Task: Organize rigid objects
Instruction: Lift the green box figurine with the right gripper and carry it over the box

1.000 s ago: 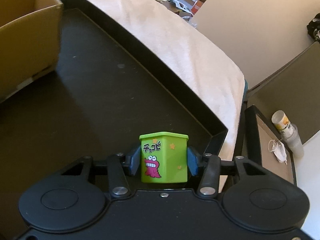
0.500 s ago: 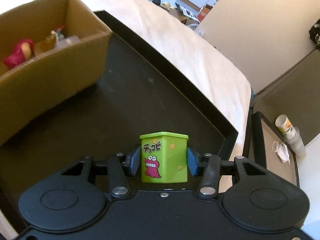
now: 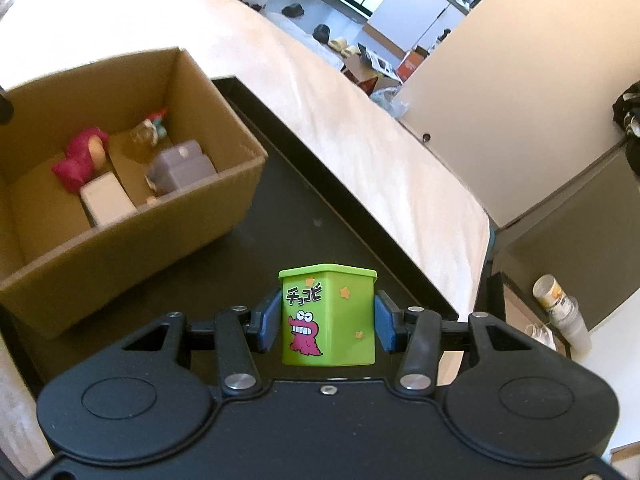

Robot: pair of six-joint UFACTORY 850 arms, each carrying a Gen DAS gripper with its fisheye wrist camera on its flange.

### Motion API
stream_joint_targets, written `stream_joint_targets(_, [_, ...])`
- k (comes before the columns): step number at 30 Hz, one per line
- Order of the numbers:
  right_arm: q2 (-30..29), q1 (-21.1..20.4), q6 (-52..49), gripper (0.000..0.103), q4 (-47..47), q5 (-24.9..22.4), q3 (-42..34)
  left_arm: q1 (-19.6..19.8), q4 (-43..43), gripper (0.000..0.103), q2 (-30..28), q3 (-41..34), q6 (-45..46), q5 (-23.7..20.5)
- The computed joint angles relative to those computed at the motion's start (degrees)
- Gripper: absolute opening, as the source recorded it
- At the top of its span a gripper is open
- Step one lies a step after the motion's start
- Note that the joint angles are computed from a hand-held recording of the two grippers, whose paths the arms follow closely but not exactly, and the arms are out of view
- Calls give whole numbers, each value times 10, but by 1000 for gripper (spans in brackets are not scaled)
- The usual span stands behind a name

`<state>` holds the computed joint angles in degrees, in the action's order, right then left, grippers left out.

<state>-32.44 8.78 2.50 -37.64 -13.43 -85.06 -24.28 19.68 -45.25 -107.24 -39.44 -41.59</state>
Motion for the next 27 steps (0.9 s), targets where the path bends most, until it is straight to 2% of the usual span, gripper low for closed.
stream_joint_targets(12, [28,33,-41,47,23,10,1,6,-19,11,9,15,10,19])
stream_joint_targets(17, [24,46,-102,47,86,9,-17,9,-30,11,14,23,16,29])
stream_joint_targets(23, [17,57,-220,47,199,14,-27,9,-32,11,18,29,18,36])
stream_joint_targets(25, [12,60,-289,47,267,8,-33,11,-38,11,22,36,23,42])
stream_joint_targets(27, [7,65,-317,47,286,5,-35,13,-43,11,23,37,26,45])
